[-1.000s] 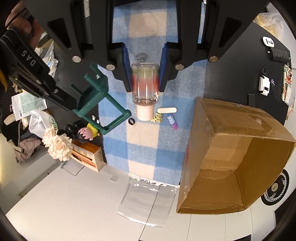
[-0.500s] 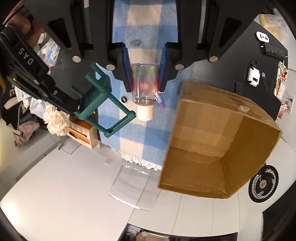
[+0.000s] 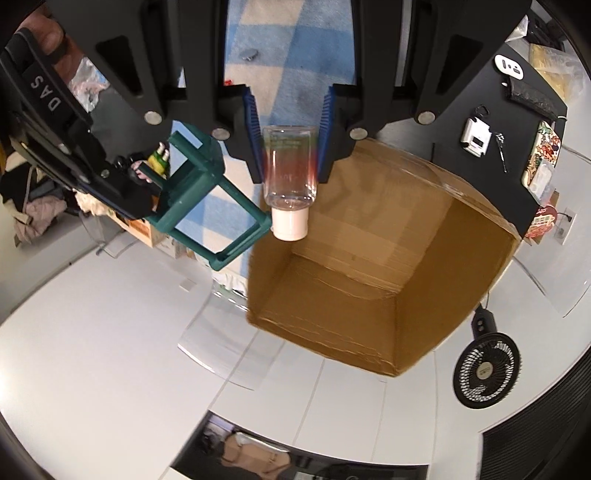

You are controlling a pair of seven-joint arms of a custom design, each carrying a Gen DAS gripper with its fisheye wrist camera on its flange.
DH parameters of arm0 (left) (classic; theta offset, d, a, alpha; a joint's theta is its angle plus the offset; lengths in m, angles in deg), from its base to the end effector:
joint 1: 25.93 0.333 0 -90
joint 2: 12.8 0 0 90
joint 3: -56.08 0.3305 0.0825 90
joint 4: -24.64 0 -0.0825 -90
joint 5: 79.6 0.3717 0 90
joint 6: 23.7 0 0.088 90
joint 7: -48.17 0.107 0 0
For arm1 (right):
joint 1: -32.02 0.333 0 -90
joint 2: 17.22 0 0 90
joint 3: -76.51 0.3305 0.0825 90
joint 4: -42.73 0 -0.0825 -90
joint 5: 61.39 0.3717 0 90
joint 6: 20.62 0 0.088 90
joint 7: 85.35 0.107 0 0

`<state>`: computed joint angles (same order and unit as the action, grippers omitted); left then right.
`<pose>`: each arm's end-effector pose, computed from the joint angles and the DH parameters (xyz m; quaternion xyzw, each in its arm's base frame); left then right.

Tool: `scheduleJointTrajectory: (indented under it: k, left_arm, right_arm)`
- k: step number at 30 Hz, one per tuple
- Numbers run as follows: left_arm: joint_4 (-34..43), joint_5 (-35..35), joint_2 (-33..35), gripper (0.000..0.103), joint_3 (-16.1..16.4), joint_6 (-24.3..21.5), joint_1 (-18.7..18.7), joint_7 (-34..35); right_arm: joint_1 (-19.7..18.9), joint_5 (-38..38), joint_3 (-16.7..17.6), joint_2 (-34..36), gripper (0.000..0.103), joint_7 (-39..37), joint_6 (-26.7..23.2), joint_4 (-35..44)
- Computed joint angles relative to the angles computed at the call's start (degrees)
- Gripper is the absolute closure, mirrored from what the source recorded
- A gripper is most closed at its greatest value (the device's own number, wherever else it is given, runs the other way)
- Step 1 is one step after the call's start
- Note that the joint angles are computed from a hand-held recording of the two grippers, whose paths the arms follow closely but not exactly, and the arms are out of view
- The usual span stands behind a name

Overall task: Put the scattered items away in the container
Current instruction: 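Carry the bottle and green chair with both tools over the cardboard box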

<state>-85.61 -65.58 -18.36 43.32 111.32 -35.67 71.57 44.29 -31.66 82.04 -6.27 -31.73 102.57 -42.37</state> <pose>0.5178 -0.2167 0.6066 -0.8567 0.4314 -0.2569 0.1182 0.6142 0.2117 0.6359 -0.8644 0.3728 -0.0380 0.3353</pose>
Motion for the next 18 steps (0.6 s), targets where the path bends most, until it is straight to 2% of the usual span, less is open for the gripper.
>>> scheduleJointTrajectory:
  k: [18]
  left_arm:
    - [-2.81,-0.61,-0.87,0.076,3.48,1.98,5.82,3.87]
  right_arm:
    - [4.29,-5.37,3.18,15.34,0.096,4.96,-5.93,20.65]
